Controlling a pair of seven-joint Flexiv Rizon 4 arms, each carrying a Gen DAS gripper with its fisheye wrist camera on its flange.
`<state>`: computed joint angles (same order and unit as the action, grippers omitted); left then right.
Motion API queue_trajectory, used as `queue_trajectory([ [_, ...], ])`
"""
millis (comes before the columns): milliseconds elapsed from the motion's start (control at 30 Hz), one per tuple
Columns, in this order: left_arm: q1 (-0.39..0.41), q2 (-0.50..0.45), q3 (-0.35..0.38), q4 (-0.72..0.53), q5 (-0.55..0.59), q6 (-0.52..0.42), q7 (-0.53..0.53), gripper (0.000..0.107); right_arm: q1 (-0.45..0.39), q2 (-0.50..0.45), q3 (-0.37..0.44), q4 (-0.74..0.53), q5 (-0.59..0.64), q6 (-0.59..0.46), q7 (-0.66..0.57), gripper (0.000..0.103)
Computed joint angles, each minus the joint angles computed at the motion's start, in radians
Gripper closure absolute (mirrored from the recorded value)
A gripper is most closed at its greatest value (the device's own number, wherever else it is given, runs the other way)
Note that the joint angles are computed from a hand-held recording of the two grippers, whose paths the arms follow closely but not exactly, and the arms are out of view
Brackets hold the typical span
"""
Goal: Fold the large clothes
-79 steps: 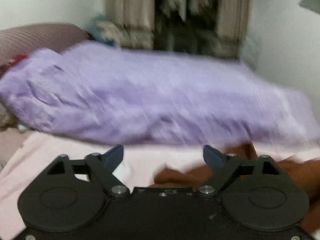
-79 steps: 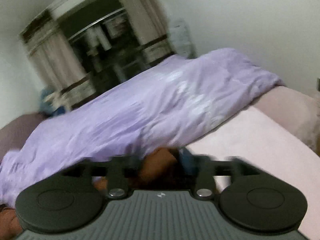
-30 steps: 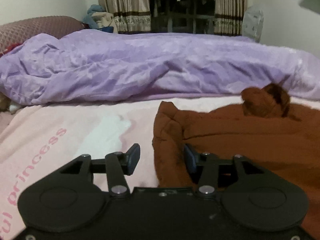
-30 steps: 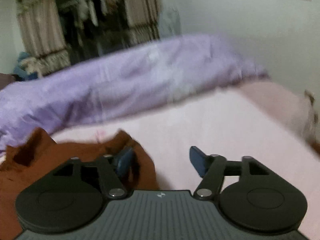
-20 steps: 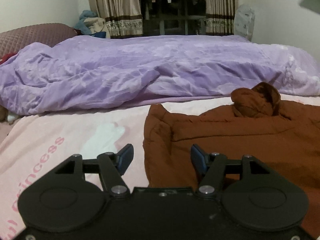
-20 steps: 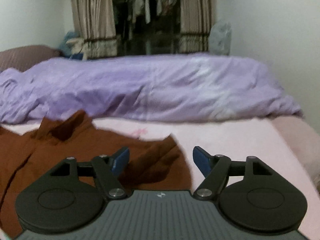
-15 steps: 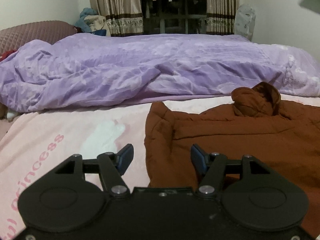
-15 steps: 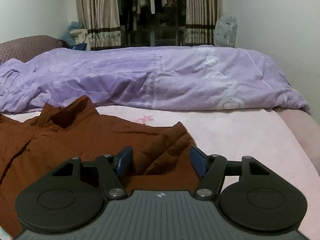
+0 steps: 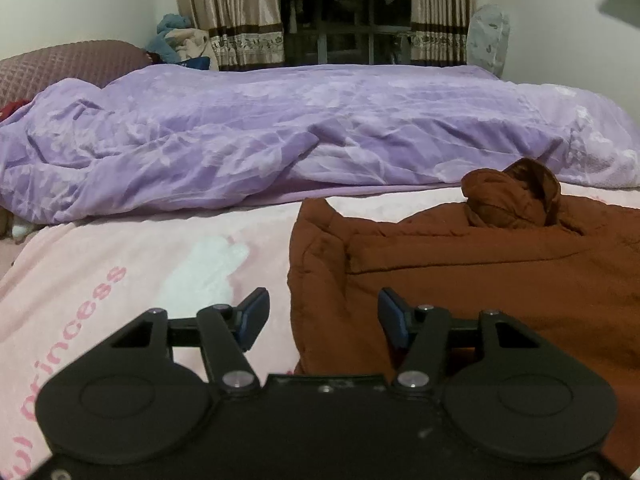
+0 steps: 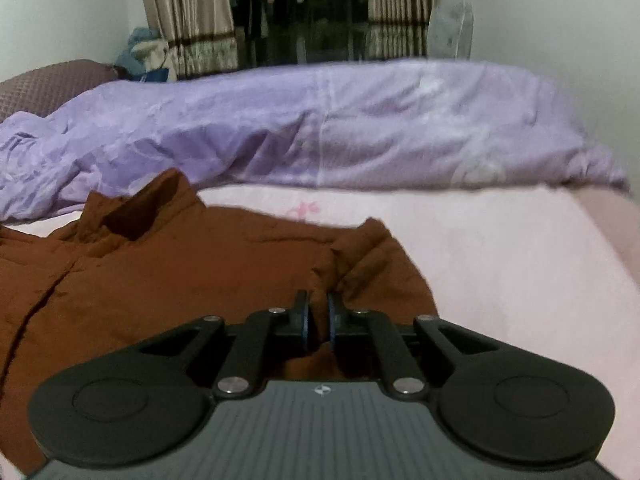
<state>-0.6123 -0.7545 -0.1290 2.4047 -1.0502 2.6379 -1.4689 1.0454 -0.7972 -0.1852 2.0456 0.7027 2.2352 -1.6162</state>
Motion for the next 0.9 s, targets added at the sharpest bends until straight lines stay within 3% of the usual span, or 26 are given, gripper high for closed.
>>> queue_trajectory([
  [67, 0.0, 0.003, -0.003, -0.001, -0.014, -0.002, -0.004, 0.048, 0.049, -0.013, -0.041, -0.02, 0.075, 0.049, -0.013, 0.096],
  [200, 0.007, 0.003, -0.002, 0.004, -0.008, 0.005, -0.041, 0.05, 0.007, -0.003, 0.005, -0.071, 0.166, 0.179, 0.01, 0.096],
  [267, 0.008, 0.0, 0.0, 0.002, -0.007, 0.012, -0.049, 0.05, -0.018, -0.001, 0.015, -0.105, 0.204, 0.179, -0.005, 0.096],
  [367, 0.003, -0.005, 0.0, -0.012, -0.022, 0.012, -0.024, 0.05, -0.046, -0.03, 0.006, -0.189, 0.288, 0.099, -0.073, 0.097],
  [467, -0.003, -0.019, -0.004, -0.035, -0.055, 0.012, 0.023, 0.052, -0.037, -0.08, -0.048, -0.301, 0.42, -0.086, -0.217, 0.098],
  [533, 0.004, -0.022, -0.011, -0.041, -0.057, -0.002, 0.039, 0.051, -0.086, -0.096, 0.003, -0.303, 0.352, -0.131, -0.183, 0.096],
  [600, 0.007, -0.02, -0.012, -0.041, -0.049, -0.014, 0.056, 0.041, -0.165, -0.088, 0.099, -0.273, 0.244, -0.082, -0.108, 0.084],
  [667, 0.007, -0.011, -0.009, -0.028, -0.031, -0.01, 0.058, 0.03, -0.245, -0.071, 0.194, -0.214, 0.115, 0.008, -0.03, 0.057],
  [700, 0.019, -0.001, -0.007, -0.013, 0.012, -0.014, 0.041, 0.018, -0.28, -0.064, 0.231, -0.174, 0.043, 0.059, 0.011, 0.024],
  [733, 0.028, 0.009, -0.005, -0.003, 0.043, -0.024, 0.03, 0.006, -0.286, -0.056, 0.237, -0.152, 0.025, 0.092, 0.022, 0.001],
  [833, 0.015, 0.046, -0.012, 0.039, 0.043, -0.043, -0.008, 0.004, -0.265, -0.019, 0.212, -0.077, 0.019, 0.121, 0.046, 0.0],
  [900, 0.052, 0.077, -0.011, 0.109, 0.179, -0.058, -0.099, 0.004, -0.293, 0.024, 0.232, -0.005, -0.046, 0.075, 0.084, 0.0],
])
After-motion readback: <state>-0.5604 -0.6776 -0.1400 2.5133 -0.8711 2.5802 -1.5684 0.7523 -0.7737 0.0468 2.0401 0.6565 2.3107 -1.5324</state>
